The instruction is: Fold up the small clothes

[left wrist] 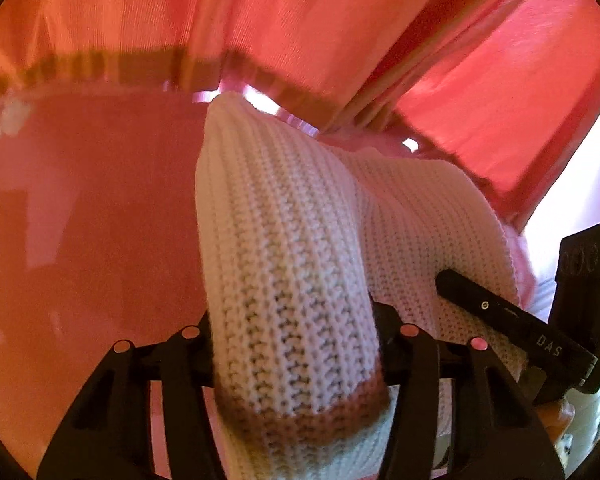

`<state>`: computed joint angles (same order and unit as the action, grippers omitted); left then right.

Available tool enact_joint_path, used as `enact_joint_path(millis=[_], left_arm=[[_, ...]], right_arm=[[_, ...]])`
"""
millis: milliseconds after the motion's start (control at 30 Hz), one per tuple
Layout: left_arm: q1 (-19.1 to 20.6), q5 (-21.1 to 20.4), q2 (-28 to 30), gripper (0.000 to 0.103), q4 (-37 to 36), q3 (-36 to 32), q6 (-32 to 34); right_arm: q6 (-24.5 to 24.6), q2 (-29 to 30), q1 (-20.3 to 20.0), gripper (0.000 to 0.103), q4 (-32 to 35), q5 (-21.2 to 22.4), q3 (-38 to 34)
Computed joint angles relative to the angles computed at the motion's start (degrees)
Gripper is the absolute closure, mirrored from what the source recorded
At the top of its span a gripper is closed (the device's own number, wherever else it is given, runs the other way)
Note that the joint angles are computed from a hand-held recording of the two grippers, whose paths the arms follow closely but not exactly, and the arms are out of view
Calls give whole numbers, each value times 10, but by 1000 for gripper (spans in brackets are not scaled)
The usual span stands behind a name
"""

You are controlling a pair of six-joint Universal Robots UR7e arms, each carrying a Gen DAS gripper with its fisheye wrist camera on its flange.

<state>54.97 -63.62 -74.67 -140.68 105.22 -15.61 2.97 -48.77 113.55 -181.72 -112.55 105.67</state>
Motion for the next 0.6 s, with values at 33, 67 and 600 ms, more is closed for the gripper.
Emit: enact_joint_path(millis=[33, 67, 600], left_arm=[[-11, 4, -16, 53, -1, 6, 8], [-25, 11, -36, 53, -1, 12, 18], [-214, 186, -264, 51, -48, 37, 173]], right_arm=[[-4, -6, 9, 71, -15, 3, 8], [-10, -14, 21, 71, -35, 9, 19], [-136, 41, 210, 71, -169, 33, -97]])
